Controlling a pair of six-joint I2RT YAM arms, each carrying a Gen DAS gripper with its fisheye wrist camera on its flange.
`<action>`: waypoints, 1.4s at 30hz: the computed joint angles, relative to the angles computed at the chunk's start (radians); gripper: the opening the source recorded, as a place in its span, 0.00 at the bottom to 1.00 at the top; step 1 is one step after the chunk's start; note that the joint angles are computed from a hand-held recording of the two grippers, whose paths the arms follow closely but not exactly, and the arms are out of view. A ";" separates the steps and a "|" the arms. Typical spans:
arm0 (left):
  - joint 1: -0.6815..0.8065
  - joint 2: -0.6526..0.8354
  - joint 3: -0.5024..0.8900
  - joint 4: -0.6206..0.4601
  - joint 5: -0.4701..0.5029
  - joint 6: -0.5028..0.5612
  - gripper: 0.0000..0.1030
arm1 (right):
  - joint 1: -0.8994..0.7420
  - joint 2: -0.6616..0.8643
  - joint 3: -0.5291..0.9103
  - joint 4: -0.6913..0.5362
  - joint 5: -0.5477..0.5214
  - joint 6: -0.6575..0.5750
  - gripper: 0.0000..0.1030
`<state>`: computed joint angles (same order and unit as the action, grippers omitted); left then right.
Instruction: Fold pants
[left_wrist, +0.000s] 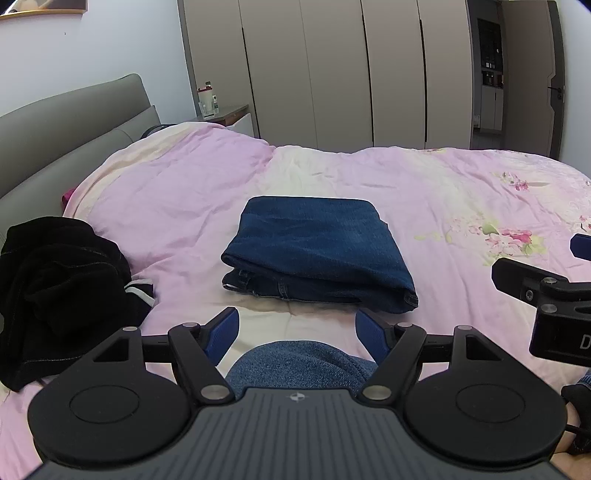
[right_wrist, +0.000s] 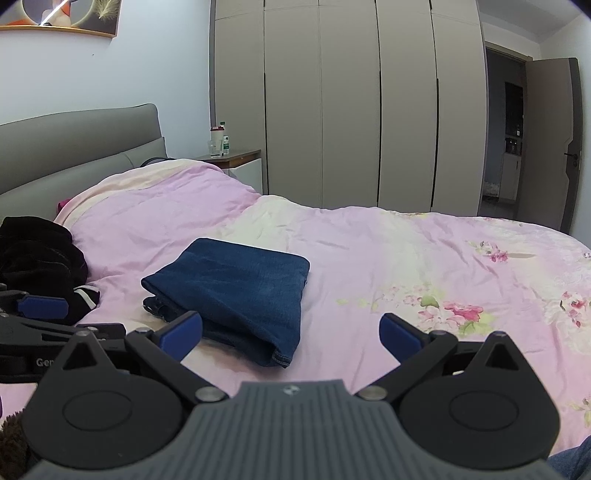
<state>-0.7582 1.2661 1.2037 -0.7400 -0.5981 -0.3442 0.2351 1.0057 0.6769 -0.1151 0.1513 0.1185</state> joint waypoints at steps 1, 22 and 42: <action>0.000 0.000 0.001 -0.001 0.000 -0.001 0.82 | -0.002 0.000 0.002 -0.001 -0.003 0.000 0.95; 0.001 0.006 0.014 -0.015 0.009 0.002 0.82 | -0.017 -0.005 0.007 -0.024 -0.020 0.015 0.95; -0.008 -0.004 0.006 -0.014 0.009 -0.002 0.85 | -0.017 -0.012 0.004 -0.028 -0.017 0.025 0.95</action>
